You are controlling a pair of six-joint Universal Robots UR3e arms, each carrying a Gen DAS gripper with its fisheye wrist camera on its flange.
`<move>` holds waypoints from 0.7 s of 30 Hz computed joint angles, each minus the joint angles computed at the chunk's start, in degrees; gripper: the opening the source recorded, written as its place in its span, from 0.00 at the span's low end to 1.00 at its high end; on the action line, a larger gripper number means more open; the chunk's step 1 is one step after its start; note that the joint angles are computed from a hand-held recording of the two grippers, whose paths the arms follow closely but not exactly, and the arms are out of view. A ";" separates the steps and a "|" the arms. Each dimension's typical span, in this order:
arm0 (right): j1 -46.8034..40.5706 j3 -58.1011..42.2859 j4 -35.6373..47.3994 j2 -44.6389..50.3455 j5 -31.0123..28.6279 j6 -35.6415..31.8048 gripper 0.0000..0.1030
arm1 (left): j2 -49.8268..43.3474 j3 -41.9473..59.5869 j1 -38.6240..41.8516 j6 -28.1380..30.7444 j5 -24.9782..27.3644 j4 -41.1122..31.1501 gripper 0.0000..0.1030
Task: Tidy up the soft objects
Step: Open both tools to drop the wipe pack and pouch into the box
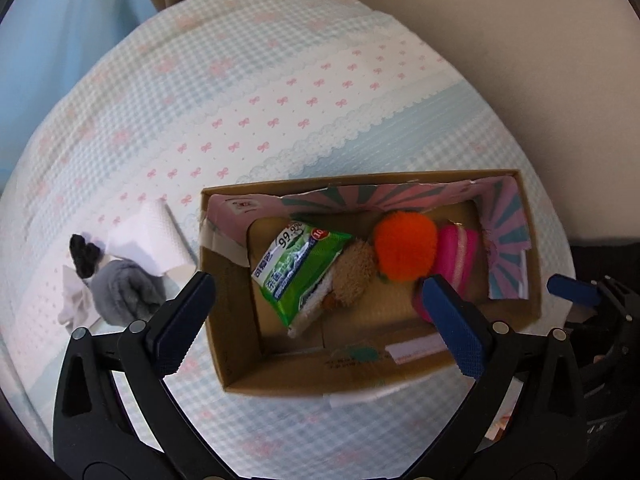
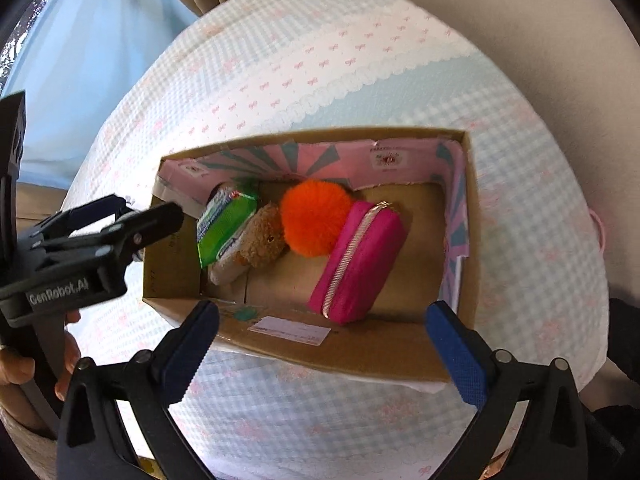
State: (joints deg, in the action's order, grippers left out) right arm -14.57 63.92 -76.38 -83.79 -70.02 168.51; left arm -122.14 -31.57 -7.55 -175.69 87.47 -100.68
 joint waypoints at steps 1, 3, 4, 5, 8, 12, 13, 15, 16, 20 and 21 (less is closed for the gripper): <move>-0.03 -0.69 0.49 -0.52 -0.06 0.40 1.00 | 1.62 -1.06 0.33 0.29 -0.42 0.17 0.99; 0.02 -2.88 2.56 -1.41 -0.35 1.60 1.00 | 4.15 -1.66 0.96 0.87 -1.29 -0.63 0.99; 0.12 -4.24 3.56 -1.77 -0.58 2.25 1.00 | 5.00 -1.70 1.18 1.01 -1.28 -0.95 0.99; 0.16 -5.12 4.16 -2.48 -0.68 2.62 1.00 | 6.79 -2.51 1.69 1.44 -1.66 -0.85 0.99; 1.42 -7.97 4.85 -4.61 -2.10 4.56 1.00 | 11.32 -3.64 3.25 2.67 -2.98 -1.64 0.99; 3.35 -13.90 6.78 -6.63 -3.27 7.55 1.00 | 17.49 -3.72 6.00 3.64 -2.93 -4.20 0.99; 4.32 -15.95 7.21 -6.89 -3.82 8.30 1.00 | 19.08 -4.00 6.86 4.08 -3.14 -4.58 0.99; 6.83 -19.48 7.15 -7.03 -5.81 10.17 1.00 | 23.35 -4.59 9.95 6.17 -4.55 -5.90 0.99; 8.43 -22.03 7.35 -6.74 -7.10 11.13 1.00 | 25.02 -4.44 11.42 7.18 -5.11 -6.77 0.99; 16.38 -33.24 8.83 -3.73 -13.06 15.85 1.00 | 33.47 -4.10 22.83 14.87 -11.78 -12.66 0.99; 19.09 -37.16 9.62 -2.32 -14.85 17.69 1.00 | 35.12 -3.29 26.56 17.43 -14.08 -15.22 0.99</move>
State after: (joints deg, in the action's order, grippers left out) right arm 4.52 26.76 -66.76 -86.11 -84.86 186.20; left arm -87.02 -34.87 19.01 -158.27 73.39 -115.90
